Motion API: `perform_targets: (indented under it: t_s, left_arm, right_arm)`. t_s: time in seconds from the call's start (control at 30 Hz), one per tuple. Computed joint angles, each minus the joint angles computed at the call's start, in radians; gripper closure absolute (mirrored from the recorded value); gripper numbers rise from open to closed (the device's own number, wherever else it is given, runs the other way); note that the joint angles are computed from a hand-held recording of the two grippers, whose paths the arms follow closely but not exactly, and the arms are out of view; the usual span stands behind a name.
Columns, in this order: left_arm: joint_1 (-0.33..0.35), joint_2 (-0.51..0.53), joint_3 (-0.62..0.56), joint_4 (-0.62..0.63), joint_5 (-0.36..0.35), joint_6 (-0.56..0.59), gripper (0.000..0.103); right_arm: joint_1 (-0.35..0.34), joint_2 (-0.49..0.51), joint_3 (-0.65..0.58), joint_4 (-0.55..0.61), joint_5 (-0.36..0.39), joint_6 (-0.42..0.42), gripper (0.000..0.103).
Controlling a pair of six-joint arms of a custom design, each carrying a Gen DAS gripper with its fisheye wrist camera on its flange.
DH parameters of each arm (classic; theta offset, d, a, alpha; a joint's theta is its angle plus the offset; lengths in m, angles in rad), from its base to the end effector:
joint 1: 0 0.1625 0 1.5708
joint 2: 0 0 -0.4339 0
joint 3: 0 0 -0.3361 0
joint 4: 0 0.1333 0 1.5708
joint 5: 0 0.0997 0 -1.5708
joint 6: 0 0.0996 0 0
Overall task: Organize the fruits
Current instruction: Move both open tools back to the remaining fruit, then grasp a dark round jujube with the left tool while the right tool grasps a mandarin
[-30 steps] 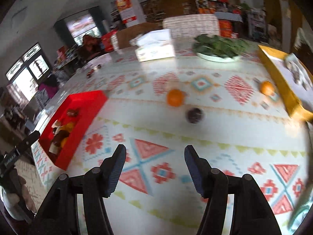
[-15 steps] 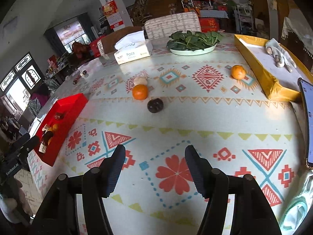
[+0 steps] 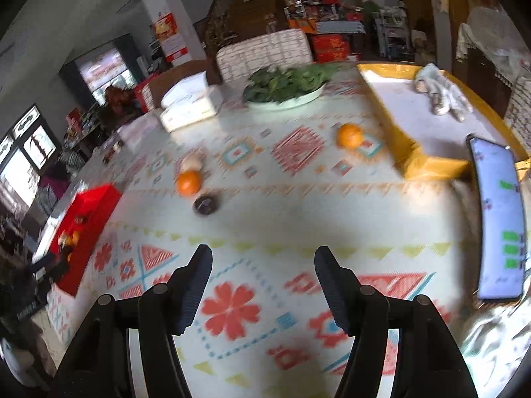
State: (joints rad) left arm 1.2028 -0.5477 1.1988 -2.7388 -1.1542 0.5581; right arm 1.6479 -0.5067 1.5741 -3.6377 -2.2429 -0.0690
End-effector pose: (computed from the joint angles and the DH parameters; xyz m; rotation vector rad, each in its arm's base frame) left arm -0.1148 -0.7804 0.1548 1.0362 2.4024 -0.6351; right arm 0.1220 -0.6535 0.1204 -0.2594 -2.2381 1.2115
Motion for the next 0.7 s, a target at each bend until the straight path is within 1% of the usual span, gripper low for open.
perform_targets:
  t_s: [0.1,0.17,0.27,0.33,0.43,0.53,0.6,0.67,0.7]
  left_arm:
    - [0.004,0.002,-0.013,0.045,-0.039,-0.034,0.031]
    - [0.005,0.002,-0.014,0.056,-0.063,-0.043,0.031]
    - [0.008,-0.003,-0.016,0.086,-0.114,-0.056,0.031]
    - [0.01,-0.004,-0.023,0.103,-0.138,-0.059,0.031]
    - [0.009,0.0,-0.034,0.108,-0.149,-0.05,0.031]
    - [0.007,0.016,-0.065,0.129,-0.15,-0.049,0.031]
    - [0.004,0.037,-0.105,0.173,-0.152,-0.055,0.031]
    - [-0.002,0.062,-0.141,0.206,-0.148,-0.055,0.031]
    - [-0.004,0.073,-0.155,0.218,-0.148,-0.055,0.031]
  right_arm:
    - [-0.011,-0.036,-0.002,0.006,-0.004,0.011,0.034]
    - [-0.013,-0.039,-0.038,0.019,-0.034,0.002,0.034]
    - [-0.025,-0.022,-0.127,0.063,-0.066,-0.019,0.034]
    - [-0.037,0.015,-0.224,0.095,-0.115,-0.041,0.034]
    - [-0.06,0.056,-0.355,0.191,-0.17,-0.028,0.034]
    - [-0.079,0.093,-0.461,0.27,-0.217,-0.022,0.034]
    - [-0.088,0.111,-0.509,0.302,-0.235,-0.019,0.034]
    - [-0.097,0.125,-0.548,0.353,-0.256,0.001,0.034]
    - [-0.098,0.14,-0.57,0.35,-0.274,-0.016,0.034]
